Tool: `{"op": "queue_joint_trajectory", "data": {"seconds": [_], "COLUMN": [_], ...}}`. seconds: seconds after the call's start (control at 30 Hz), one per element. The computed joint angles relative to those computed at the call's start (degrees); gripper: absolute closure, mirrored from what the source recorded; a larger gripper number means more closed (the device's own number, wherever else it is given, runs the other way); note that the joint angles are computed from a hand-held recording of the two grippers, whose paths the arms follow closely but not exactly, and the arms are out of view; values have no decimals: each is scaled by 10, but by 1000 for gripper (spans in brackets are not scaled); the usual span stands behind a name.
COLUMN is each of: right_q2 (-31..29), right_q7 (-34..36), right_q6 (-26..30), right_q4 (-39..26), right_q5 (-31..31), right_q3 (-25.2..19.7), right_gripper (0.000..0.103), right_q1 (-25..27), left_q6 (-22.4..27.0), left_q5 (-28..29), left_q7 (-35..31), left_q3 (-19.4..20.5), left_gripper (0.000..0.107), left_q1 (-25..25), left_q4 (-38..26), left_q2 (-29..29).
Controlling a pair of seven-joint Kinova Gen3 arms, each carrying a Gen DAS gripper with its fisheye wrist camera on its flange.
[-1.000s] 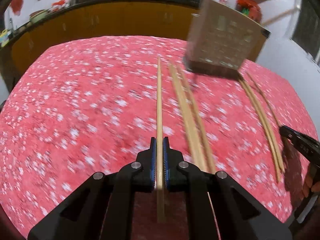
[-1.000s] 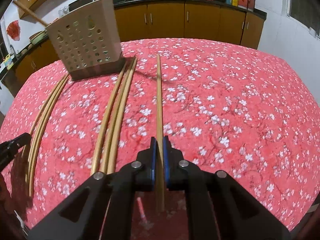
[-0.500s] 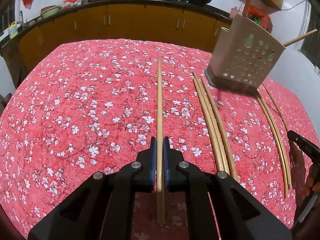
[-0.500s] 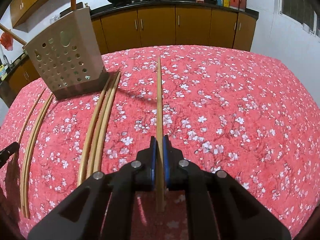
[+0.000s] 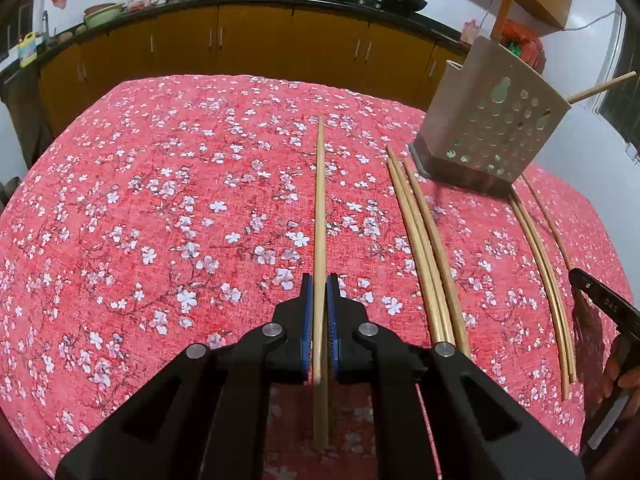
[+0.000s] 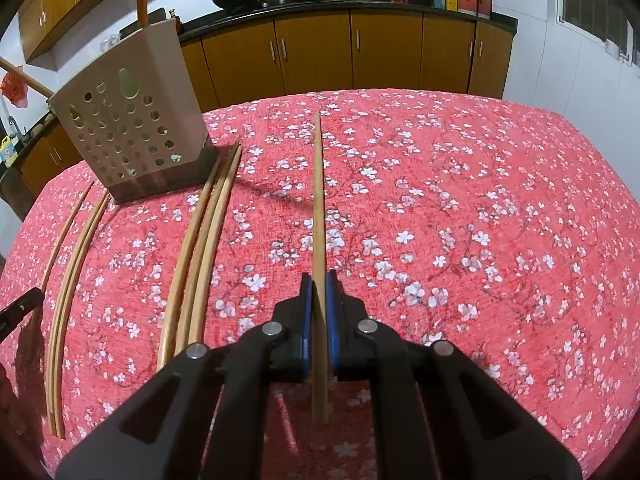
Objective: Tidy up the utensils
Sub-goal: 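Raise the left tool's chopstick upright above the holder while the right tool carries its chopstick there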
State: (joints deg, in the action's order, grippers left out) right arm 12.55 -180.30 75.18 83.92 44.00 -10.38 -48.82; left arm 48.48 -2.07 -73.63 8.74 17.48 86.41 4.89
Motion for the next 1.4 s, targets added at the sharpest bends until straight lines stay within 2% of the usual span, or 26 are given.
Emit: {"op": "queue_joint_trajectory", "data": {"seconds": [0.2, 0.33, 0.6, 0.8, 1.03, 1.4], "right_q2": [6, 2, 1, -22, -39, -41], "right_q7": [2, -6, -5, -35, -48, -40], "right_q6": [26, 25, 31, 69, 126, 166], "right_q4": [-6, -1, -2, -4, -25, -49], "right_q5": [2, 2, 4, 59, 137, 215], "right_q3": [-5, -8, -7, -20, -41, -50], "right_gripper": [94, 94, 95, 95, 95, 95], "right_q1": [-17, -22, -24, -49, -69, -88], "left_q6": [7, 2, 6, 3, -31, -70], "left_q5": [-26, -7, -20, -16, -23, -6], "left_q7": [9, -1, 5, 0, -3, -9], "left_q3": [3, 2, 5, 3, 5, 9], "left_gripper": [99, 99, 100, 100, 100, 100], "left_q1": [10, 2, 5, -1, -13, -30], "left_q4": [6, 17, 13, 5, -7, -30], "left_q2": [-8, -16, -15, -31, -63, -80]}}
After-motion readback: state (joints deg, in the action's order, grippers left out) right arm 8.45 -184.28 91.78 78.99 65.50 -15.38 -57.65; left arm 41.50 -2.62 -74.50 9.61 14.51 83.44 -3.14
